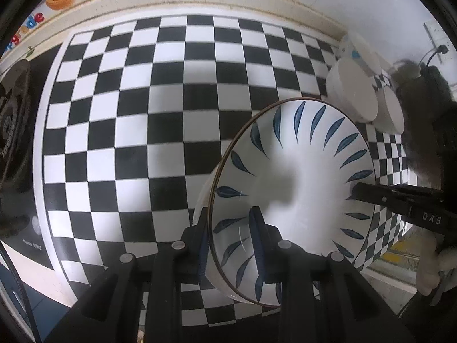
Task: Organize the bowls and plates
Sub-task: 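Lift the blue-striped plate with both grippers over the plate stack, then lower the blue-striped plate onto the plate stack with both grippers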
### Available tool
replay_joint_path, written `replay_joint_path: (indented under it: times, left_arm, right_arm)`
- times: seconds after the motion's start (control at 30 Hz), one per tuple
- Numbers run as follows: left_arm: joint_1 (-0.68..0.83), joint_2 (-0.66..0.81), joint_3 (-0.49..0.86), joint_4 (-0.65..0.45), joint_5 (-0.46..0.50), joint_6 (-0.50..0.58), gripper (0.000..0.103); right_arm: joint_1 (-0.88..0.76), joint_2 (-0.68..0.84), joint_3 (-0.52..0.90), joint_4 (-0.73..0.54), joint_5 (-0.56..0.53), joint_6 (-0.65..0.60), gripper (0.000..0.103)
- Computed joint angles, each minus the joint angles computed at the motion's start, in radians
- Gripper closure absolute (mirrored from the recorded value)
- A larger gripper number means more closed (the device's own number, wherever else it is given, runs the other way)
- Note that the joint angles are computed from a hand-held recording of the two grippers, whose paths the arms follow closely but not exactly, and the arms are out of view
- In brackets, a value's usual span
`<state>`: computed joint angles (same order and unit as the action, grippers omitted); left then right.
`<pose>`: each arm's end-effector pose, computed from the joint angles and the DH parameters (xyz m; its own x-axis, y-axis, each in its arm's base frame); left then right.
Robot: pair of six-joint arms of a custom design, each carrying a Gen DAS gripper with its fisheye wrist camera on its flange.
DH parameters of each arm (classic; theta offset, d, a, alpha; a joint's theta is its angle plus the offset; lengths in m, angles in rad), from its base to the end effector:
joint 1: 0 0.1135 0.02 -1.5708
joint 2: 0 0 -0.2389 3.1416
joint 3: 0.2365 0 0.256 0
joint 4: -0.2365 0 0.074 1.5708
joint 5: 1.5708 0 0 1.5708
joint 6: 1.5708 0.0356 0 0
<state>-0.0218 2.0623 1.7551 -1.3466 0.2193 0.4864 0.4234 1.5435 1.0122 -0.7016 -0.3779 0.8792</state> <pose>0.3788 -0.0160 0.1977 -0.8792 0.4755 -0.0281 0.4686 0.8528 -0.2304 0.2626 0.1327 0.1769 -0.9286 0.3668 0.0567 0.3479 0.8069 0.4773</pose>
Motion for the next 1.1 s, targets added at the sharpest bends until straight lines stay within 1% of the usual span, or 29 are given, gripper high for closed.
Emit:
replay_joint_path:
  times: [0.2,0.3,0.63,0.87,1.1]
  left_arm:
    - [-0.007,-0.015,-0.083,0.039,-0.023,0.006,0.079]
    - [-0.005,-0.01,-0.097,0.045,-0.032,0.01,0.079]
    - [-0.02,-0.01,-0.149,0.089,-0.077,0.014,0.079]
    - [-0.038,-0.032,-0.202,0.125,-0.097,0.01,0.078]
    - [-0.041,-0.04,-0.215,0.131,-0.103,-0.003,0.078]
  right_arm:
    - [0.028,-0.009,-0.072,0.038,-0.009,0.027,0.09]
    - [0.038,-0.002,-0.096,0.061,-0.015,0.039,0.09]
    - [0.046,0.071,-0.112,0.128,-0.046,0.048,0.09]
    - [0.043,0.08,-0.114,0.107,-0.038,0.022,0.09]
    - [0.042,0.082,-0.112,0.099,-0.033,0.016,0.09]
